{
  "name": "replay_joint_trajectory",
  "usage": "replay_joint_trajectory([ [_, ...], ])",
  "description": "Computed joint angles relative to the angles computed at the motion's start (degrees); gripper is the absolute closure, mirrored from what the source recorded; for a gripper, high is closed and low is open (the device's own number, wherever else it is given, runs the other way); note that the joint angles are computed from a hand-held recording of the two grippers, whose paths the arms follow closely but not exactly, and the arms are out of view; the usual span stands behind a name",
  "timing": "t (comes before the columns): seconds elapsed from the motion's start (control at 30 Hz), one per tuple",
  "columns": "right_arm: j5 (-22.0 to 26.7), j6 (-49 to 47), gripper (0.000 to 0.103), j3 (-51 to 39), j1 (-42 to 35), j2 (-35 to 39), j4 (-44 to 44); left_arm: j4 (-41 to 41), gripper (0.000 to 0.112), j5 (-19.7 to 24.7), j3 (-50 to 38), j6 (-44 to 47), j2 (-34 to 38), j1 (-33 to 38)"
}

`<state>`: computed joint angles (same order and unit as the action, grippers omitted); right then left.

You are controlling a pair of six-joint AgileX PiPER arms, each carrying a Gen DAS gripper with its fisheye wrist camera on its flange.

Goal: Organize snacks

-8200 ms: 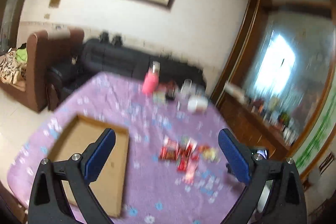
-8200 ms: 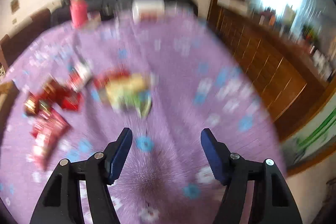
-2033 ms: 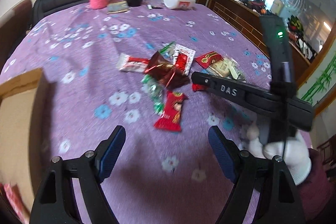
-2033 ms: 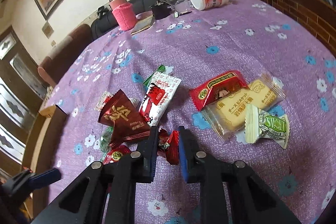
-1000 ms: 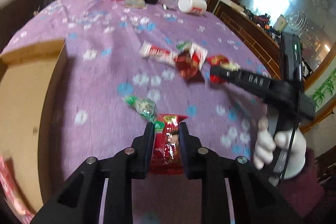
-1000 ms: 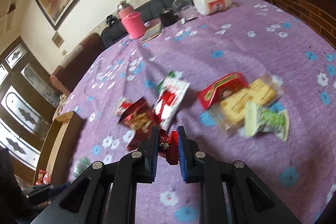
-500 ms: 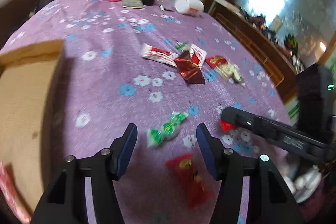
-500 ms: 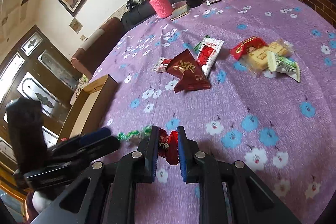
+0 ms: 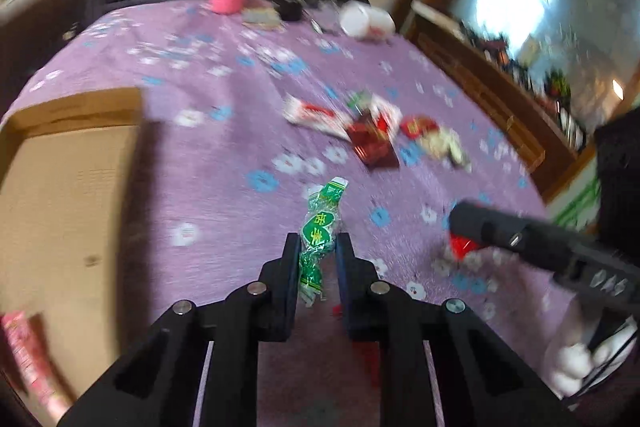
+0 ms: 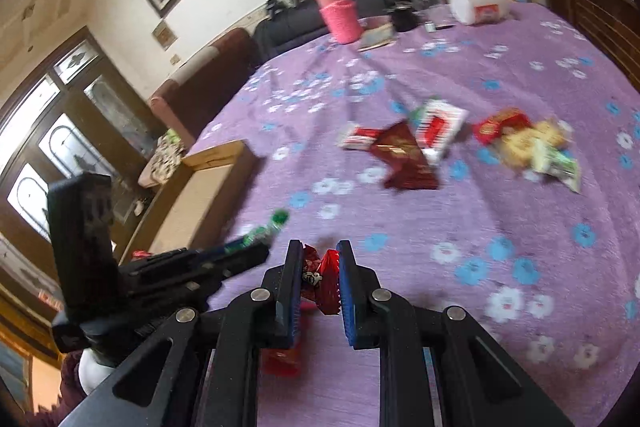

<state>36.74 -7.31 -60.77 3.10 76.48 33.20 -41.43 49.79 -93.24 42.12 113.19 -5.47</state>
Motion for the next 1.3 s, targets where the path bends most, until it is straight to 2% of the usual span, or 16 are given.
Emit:
replay_joint_trajectory([
  [0.1, 0.3, 2.1, 0.085, -4.1, 4.5, 2.4, -1.3, -1.4, 0.095, 0.0, 1.2, -0.3, -2.7, 5.1],
  [0.2, 0.9, 3.0, 0.085, -9.4, 9.4, 6.4, -1.2, 0.7, 0.095, -0.6, 0.7, -2.7, -3.6, 10.1],
  [0.33, 1.6, 5.8, 0.085, -17.6, 16.5, 13.8, -3.1, 6.2, 0.095, -1.1, -3.8, -8.9, -0.7, 15.9],
  [0.53, 4.4, 12.6, 0.084, -31.7, 24.6, 26.0, -10.2, 12.8, 0.095, 1.4, -12.3, -15.1, 6.4, 19.6],
  [0.67, 7.3, 16.1, 0.084, -39.4, 27.6, 32.4, -14.1, 12.1, 0.095, 2.4, -13.8, -14.5, 8.1, 20.7],
  [0.8, 9.0, 18.2, 0.083, -42.8, 28.5, 35.9, -15.6, 10.0, 0.092, 3.1, -13.8, -13.8, 8.2, 21.8],
  [0.87, 8.5, 19.1, 0.083, -43.0, 28.4, 36.4, -15.8, 8.3, 0.072, 4.1, -14.0, -13.6, 8.1, 22.6],
  [0.93, 8.3, 18.6, 0.083, -42.0, 27.9, 35.6, -14.8, 6.7, 0.062, 3.6, -12.5, -13.1, 6.8, 23.1],
  [1.0, 7.3, 18.1, 0.082, -40.0, 27.1, 33.5, -14.0, 5.4, 0.059, 3.0, -10.9, -12.5, 5.2, 23.4],
  [1.07, 6.1, 17.6, 0.080, -37.0, 25.6, 30.5, -13.0, 4.4, 0.049, 2.8, -9.6, -12.8, 3.7, 23.5],
  [1.2, 2.8, 15.4, 0.075, -28.4, 20.7, 22.8, -10.6, 0.0, 0.047, 2.7, -5.7, -10.1, -0.7, 23.5],
  [1.3, 1.0, 15.1, 0.070, -20.8, 14.6, 16.6, -10.9, -3.1, 0.039, 2.3, -2.2, -7.0, -4.4, 22.2],
])
